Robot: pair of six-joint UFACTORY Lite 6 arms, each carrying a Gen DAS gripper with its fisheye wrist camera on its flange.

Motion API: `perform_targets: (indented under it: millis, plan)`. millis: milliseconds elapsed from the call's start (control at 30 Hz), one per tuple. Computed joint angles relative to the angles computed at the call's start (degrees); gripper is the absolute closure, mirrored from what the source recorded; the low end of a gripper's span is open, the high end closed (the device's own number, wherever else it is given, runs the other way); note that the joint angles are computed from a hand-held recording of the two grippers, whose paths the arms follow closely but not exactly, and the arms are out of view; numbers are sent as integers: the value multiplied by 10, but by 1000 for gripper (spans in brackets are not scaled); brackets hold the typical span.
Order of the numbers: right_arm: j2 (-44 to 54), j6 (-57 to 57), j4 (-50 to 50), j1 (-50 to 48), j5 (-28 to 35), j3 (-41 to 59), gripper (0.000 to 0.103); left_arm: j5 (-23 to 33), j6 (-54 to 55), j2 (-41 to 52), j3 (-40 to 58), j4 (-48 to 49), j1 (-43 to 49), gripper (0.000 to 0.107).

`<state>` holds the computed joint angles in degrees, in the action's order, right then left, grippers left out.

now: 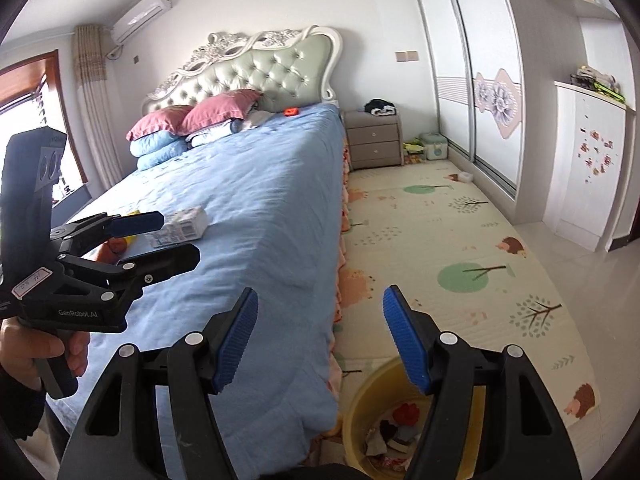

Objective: Collect trash
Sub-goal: 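Move both open tools back over the bed toward the rust-orange sock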

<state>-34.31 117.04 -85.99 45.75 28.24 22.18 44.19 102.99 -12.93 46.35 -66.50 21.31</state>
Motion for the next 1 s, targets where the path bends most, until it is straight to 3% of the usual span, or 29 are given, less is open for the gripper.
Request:
perform_targets:
  millis: [167,433,700,1000]
  plan:
    - [167,94,-112,45,4,132,32,62,43,78,89,-13,145,12]
    - [367,85,-147,102,12,351,9,96,46,251,289,-16,284,8]
    - [518,66,-157,129,-11,529,8,112,-12,424,489,24,344,8]
    - [660,-81,-39,118,-54,716,8,112,-37,533,608,59,343,8]
